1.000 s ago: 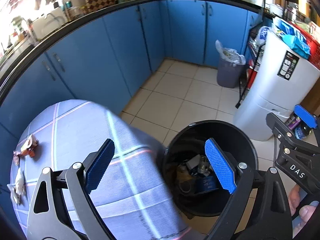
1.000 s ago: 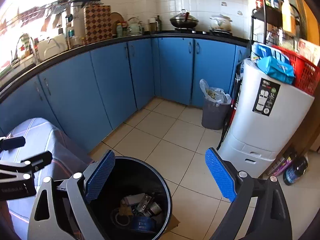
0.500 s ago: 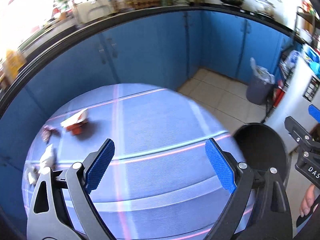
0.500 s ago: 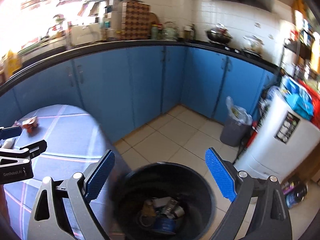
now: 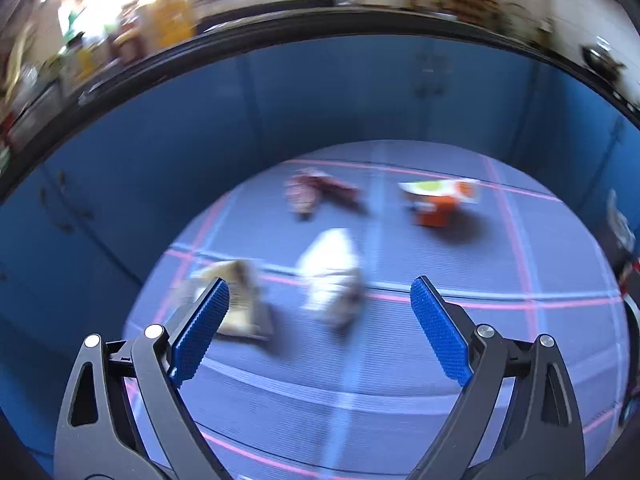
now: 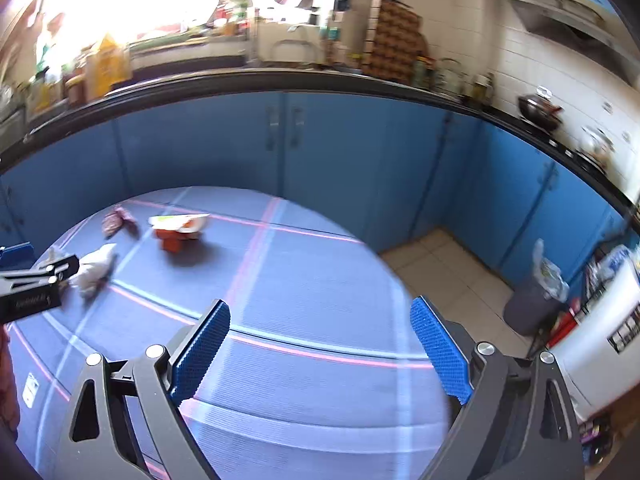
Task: Collect trash
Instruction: 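Grasp the white tissue with the right tool while the left grasps the white-yellow snack bag, then carry the white tissue and snack bag over the black bin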
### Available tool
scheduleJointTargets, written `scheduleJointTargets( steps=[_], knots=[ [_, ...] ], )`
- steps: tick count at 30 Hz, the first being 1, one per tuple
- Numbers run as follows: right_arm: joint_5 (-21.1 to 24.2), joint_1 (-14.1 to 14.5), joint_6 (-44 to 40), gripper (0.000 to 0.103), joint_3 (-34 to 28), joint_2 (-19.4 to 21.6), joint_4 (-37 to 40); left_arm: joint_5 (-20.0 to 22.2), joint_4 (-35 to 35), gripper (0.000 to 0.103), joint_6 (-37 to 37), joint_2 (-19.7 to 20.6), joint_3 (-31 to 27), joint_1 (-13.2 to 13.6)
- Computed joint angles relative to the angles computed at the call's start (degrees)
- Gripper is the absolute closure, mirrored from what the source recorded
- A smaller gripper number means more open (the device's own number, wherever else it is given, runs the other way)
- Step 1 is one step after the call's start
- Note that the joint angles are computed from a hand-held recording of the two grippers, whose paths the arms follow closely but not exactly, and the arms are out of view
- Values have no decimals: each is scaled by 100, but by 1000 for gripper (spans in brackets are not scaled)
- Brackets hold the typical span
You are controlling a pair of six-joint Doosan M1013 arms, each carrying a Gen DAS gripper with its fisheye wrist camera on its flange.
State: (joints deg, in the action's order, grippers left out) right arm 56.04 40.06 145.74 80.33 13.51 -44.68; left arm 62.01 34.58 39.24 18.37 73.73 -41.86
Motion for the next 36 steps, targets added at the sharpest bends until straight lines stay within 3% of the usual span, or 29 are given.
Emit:
scheduleJointTargets(
  steps=[12,16,20,30,32,33,36],
  knots=[
    [272,312,-1027,14,-1373,1072,567,-390,-614,14,392,-109,397,650],
    [251,323,-1297,14,-1762,1357,939,-621,-1391,35,788,-218,629,939],
    [256,331,-1597,14,-2091,1608,1278,-846,-1470,50,798,-369,847,1019],
    [165,317,-2034,14,-2457,1943,1871,-1214,-1830,63,1004,-580,1091,1210],
    [141,290,-2193,29,-2451,1953,2084,-1243,-1819,64,969,-597,1113,1207],
    [204,262,-2380,45,-2487,1977,2325,-1251,-1822,64,959,-593,1111,1210],
    [-22,231,-2575,69,-2327,1872,2647,-1280,-1900,67,941,-562,1071,1218]
  ],
)
